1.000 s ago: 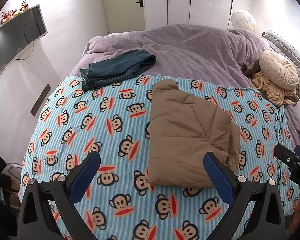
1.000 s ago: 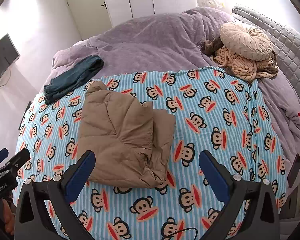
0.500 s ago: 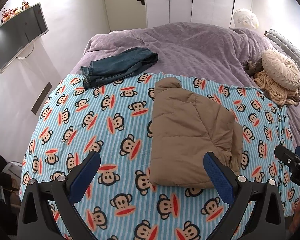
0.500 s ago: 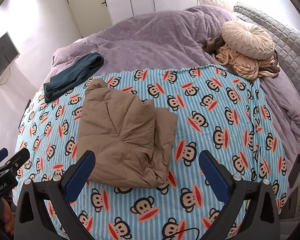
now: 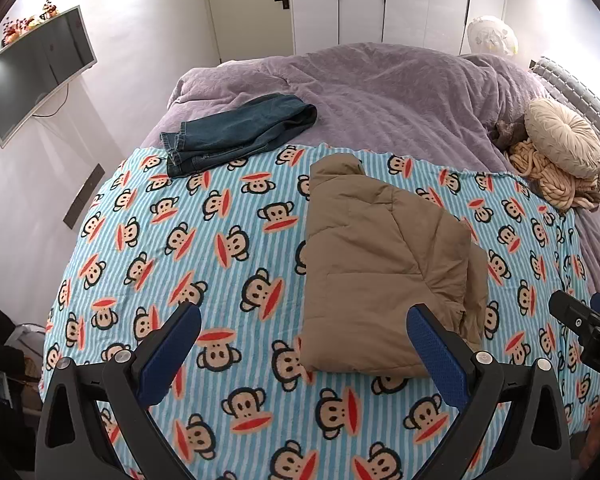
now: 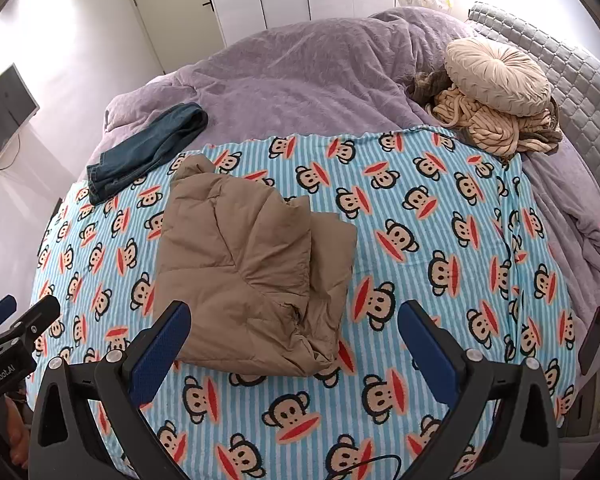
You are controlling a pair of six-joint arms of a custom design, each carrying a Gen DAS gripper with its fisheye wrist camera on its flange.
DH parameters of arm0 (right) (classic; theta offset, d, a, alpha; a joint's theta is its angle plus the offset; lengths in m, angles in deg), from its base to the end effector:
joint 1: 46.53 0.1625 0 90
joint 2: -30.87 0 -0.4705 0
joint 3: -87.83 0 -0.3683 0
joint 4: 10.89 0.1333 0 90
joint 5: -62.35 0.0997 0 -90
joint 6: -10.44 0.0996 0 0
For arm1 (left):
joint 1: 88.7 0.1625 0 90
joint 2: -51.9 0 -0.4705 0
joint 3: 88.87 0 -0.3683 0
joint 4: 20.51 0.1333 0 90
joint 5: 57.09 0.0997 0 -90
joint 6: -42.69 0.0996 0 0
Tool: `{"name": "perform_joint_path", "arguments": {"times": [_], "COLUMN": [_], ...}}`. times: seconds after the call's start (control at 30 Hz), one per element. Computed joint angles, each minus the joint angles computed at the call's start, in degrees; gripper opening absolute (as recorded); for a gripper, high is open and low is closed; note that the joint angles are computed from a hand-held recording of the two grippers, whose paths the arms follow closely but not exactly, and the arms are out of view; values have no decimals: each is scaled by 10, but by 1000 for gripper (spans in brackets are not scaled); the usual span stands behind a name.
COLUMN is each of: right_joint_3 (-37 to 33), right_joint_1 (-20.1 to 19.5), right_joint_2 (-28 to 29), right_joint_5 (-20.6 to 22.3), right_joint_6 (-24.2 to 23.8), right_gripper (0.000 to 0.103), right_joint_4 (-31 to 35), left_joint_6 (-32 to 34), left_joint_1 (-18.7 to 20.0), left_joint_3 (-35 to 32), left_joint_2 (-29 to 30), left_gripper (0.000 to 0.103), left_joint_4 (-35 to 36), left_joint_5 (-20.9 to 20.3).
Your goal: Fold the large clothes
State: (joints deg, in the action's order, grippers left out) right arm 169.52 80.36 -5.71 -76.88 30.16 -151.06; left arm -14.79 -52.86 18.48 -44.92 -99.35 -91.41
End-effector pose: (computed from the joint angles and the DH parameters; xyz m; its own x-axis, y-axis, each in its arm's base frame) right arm 0.4922 -0.5593 0.1260 -0.7312 -0.0499 0.6804 -0.3731 0.8642 -0.3376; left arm -0.1803 -0.3961 0.4733 -0.6796 -0.1170 -0.7242 0.3352 0.8286 -0.4484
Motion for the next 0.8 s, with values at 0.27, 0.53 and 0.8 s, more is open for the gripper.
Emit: {"name": "perform_joint_path", "arguments": {"times": [0.27,0.53,0.8], "right_joint_3": [-1,0,-1], "right_joint_1": [-1,0,0], "right_joint_2": [1,2,3], "right_joint_5": [1,1,1], "right_joint_6": [0,0,0], "right_gripper": [103,103,103], "right_joint_4": [2,1,0], "left_joint_6": [-4,0,3], "left_joint_1": [-1,0,2], "left_joint_3": [-2,-2,-1], "left_joint_2": [2,2,2], "left_gripper": [103,103,103], "left_joint_4": [3,2,0], "left_joint_5": [0,1,1]}}
